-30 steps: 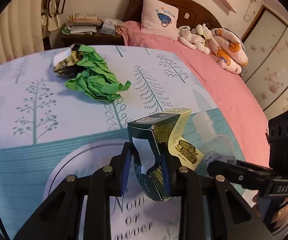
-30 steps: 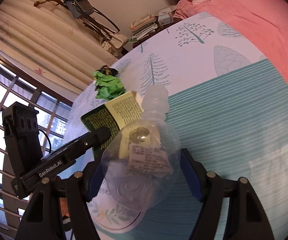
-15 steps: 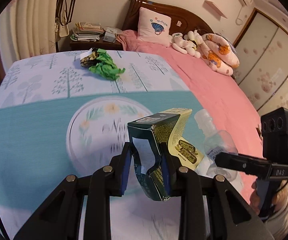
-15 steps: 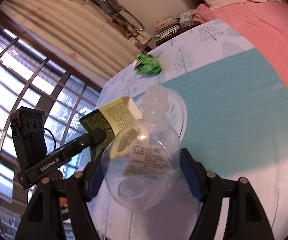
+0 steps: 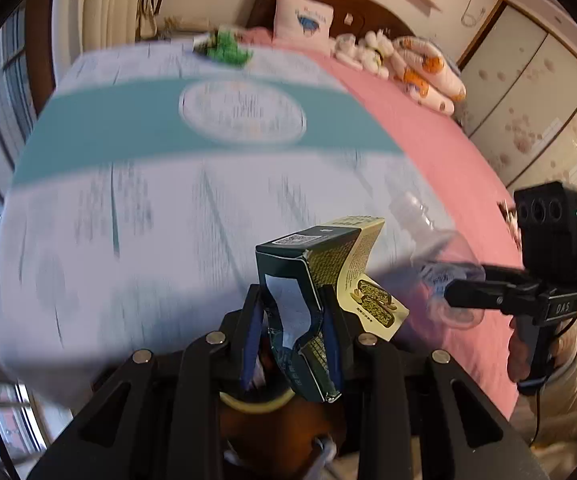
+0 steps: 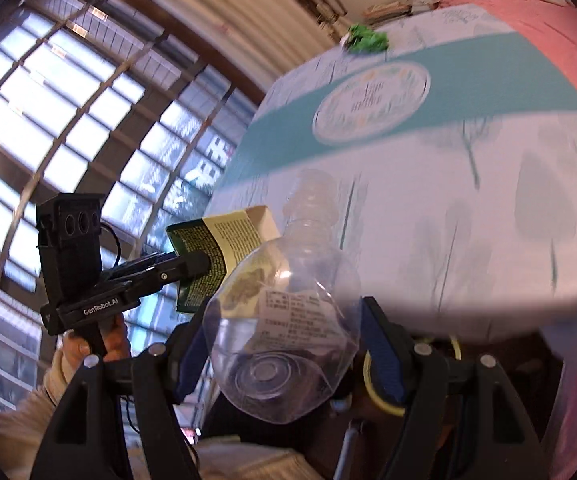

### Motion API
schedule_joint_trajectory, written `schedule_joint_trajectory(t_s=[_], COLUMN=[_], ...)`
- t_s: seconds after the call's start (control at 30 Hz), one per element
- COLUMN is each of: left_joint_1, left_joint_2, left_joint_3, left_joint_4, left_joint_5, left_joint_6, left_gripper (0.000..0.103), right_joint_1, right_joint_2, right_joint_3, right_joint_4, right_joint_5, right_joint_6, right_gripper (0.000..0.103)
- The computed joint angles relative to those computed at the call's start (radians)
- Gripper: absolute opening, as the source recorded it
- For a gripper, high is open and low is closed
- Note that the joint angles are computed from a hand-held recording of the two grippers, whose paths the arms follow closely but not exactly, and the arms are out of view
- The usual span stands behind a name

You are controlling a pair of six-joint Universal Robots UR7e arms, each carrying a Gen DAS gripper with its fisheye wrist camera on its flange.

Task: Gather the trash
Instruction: 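Carry the green box and plastic bottle in both grippers over the bin, then open both grippers to drop the box and bottle into the bin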

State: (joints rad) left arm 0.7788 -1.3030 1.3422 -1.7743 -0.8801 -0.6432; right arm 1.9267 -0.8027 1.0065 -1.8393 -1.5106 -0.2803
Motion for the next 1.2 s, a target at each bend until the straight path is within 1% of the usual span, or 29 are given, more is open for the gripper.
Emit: schedule_joint_trajectory(t_s=[0.03,0.1,0.2,0.27,0.4,0.53,0.67,0.73,0.87,0.9,1.0,1.2], left_joint_1=[-0.005,-0.02,-0.017,-0.007,0.015,0.049,0.106,0.129,0.19,0.204,0.239,0.267], left_joint_2=[-0.015,-0.059,-0.091,-0.1,-0.094,-0.061,0.0,0.027,0.087,0.103,0.138,0.174], left_joint_3=[0.029,0.106,0.193,0.241,0.312,0.364,0.393,0.414,0.419,0.403,0.39,0.375], left_joint_4=[0.003,0.021,0.028,0.027,0.022,-0.013,-0.09,-0.134,-0.203,-0.204,-0.229,-0.234], left_joint_5=[-0.007,-0.029,-0.067,-0.087,-0.09,-0.058,-0.054,-0.057,-0.08,-0.079,-0.086,-0.105], left_joint_6=[-0.019,-0.067,-0.108,-0.121,-0.11,-0.074,-0.033,-0.024,-0.014,-0.012,-0.014,-0.029], left_gripper=[0.026,0.026,0.026,0.026,0.026,0.026,0.026,0.026,0.026,0.026,0.026,0.026], right_joint_1=[0.001,0.0,-0.009,-0.022,-0.063,-0.11,-0.157,-0.178,-0.219,-0.228,-0.245,-0.253], right_joint_2=[-0.016,-0.071,-0.122,-0.136,-0.133,-0.09,-0.028,0.006,0.049,0.064,0.09,0.116], right_joint_3=[0.031,0.135,0.248,0.298,0.386,0.416,0.429,0.44,0.448,0.44,0.426,0.416], right_joint_4=[-0.007,-0.029,-0.044,-0.048,-0.066,-0.1,-0.174,-0.239,-0.32,-0.328,-0.331,-0.324], right_joint_5=[-0.008,-0.027,-0.059,-0.081,-0.139,-0.189,-0.228,-0.252,-0.26,-0.259,-0.255,-0.248], right_joint_6=[-0.007,-0.028,-0.037,-0.031,0.004,0.048,0.082,0.089,0.108,0.119,0.164,0.188], right_gripper=[0.071,0.071,0.071,0.071,0.071,0.071,0.071,0.071,0.071,0.071,0.071,0.072])
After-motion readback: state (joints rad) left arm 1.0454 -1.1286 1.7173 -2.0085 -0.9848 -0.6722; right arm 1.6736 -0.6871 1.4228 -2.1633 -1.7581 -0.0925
